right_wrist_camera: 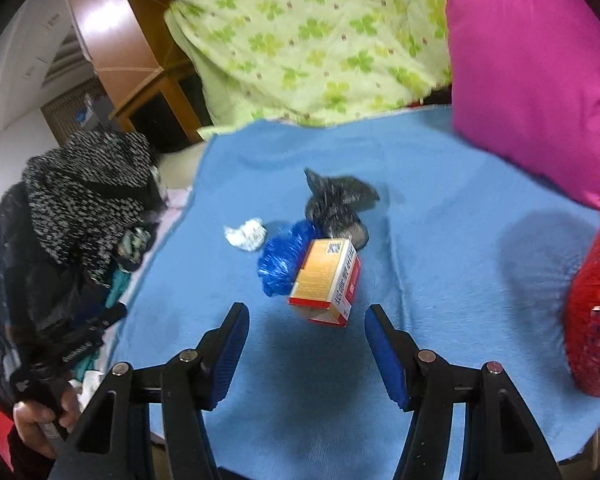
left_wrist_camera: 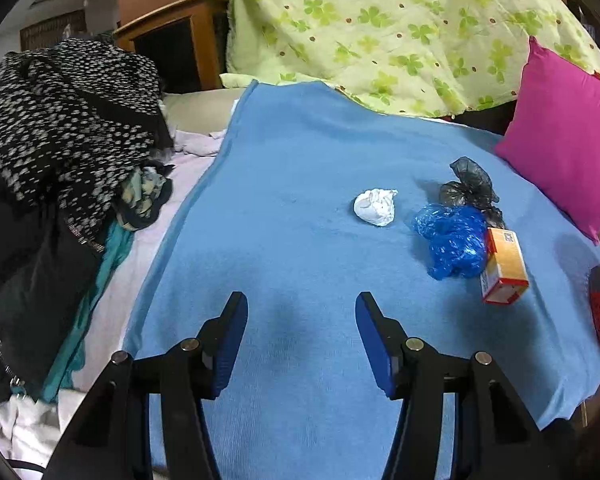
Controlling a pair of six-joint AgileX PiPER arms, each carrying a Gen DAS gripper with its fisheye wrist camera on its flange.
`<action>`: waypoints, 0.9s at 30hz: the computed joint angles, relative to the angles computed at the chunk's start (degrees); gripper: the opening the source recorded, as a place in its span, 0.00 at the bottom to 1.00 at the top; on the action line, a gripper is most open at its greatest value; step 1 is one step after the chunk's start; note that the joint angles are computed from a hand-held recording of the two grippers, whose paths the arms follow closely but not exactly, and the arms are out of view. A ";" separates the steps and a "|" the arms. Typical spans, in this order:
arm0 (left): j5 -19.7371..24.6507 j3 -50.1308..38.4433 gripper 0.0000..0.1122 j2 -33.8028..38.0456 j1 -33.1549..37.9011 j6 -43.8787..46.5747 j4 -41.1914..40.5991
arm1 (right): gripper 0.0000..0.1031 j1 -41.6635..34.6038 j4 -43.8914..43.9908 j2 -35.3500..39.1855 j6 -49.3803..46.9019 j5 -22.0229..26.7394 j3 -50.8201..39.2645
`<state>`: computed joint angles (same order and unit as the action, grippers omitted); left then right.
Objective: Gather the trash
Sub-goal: 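Grasp the white crumpled tissue with the left tool while the right tool grasps the orange box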
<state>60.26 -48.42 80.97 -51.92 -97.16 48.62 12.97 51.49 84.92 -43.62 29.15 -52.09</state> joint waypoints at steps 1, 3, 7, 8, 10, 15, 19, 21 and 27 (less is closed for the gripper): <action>-3.38 0.56 0.51 0.17 2.53 1.37 0.62 | 0.62 0.81 -0.42 2.30 0.88 -0.83 -1.23; -8.28 0.35 0.51 1.26 6.79 4.10 0.73 | 0.62 2.17 -1.28 5.91 2.32 -2.19 -3.32; -18.18 -3.16 0.51 6.32 15.68 11.46 0.00 | 0.63 4.61 -5.90 13.97 8.74 -3.93 -9.25; -20.85 -4.56 0.51 7.96 17.93 13.86 -0.67 | 0.62 5.04 -7.09 15.25 10.30 -4.21 -10.32; -24.79 -7.07 0.51 11.01 21.21 17.30 -1.88 | 0.62 5.93 -9.69 18.93 13.74 -4.61 -13.62; -29.66 -16.96 0.51 20.53 27.03 28.59 -9.52 | 0.63 8.23 -20.30 26.34 25.66 -4.72 -21.39; -29.52 -25.44 0.51 28.20 29.49 38.51 -17.77 | 0.63 8.46 -19.55 29.35 25.44 -2.79 -24.88; -28.97 -29.09 0.51 31.71 30.80 44.53 -23.81 | 0.64 8.81 -21.06 30.51 26.72 -1.38 -26.81; -29.86 -31.61 0.37 36.42 33.26 49.80 -32.37 | 0.70 7.21 -17.21 33.17 24.24 3.21 -30.11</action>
